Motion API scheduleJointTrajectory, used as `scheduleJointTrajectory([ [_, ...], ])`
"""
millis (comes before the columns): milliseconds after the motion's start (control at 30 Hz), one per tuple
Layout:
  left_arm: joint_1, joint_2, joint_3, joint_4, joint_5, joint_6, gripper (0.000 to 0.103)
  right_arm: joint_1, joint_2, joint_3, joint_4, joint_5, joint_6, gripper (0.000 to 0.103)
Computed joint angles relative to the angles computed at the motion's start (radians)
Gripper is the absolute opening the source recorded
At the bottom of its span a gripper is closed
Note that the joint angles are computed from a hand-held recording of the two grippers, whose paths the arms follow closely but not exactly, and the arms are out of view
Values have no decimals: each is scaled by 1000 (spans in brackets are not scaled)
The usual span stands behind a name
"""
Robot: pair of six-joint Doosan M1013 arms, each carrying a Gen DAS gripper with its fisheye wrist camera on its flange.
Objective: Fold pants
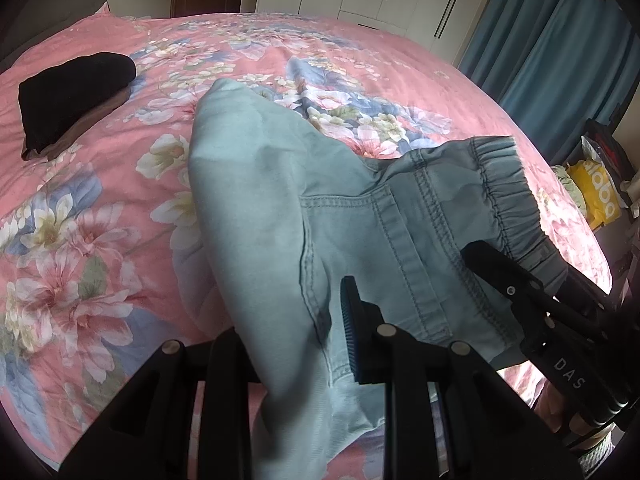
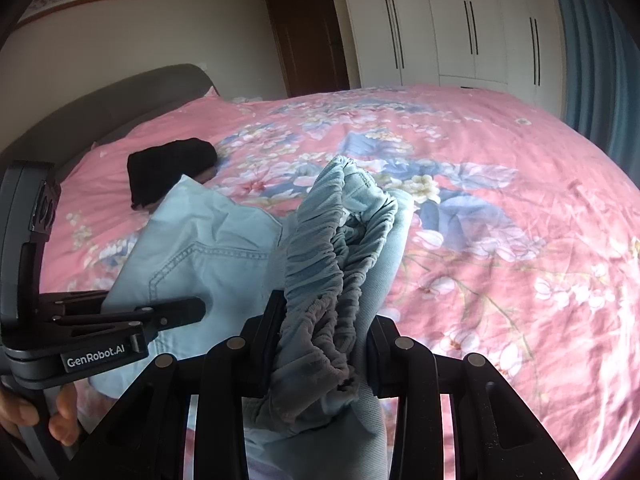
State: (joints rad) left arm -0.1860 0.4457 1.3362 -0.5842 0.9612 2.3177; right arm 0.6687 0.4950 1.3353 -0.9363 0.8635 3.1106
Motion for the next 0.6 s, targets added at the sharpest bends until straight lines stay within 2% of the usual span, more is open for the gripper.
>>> scheduleJointTrajectory([
  [600,-12,45,-91,2,0,-14,22,-26,20,-46,-11,-11,-66,36],
])
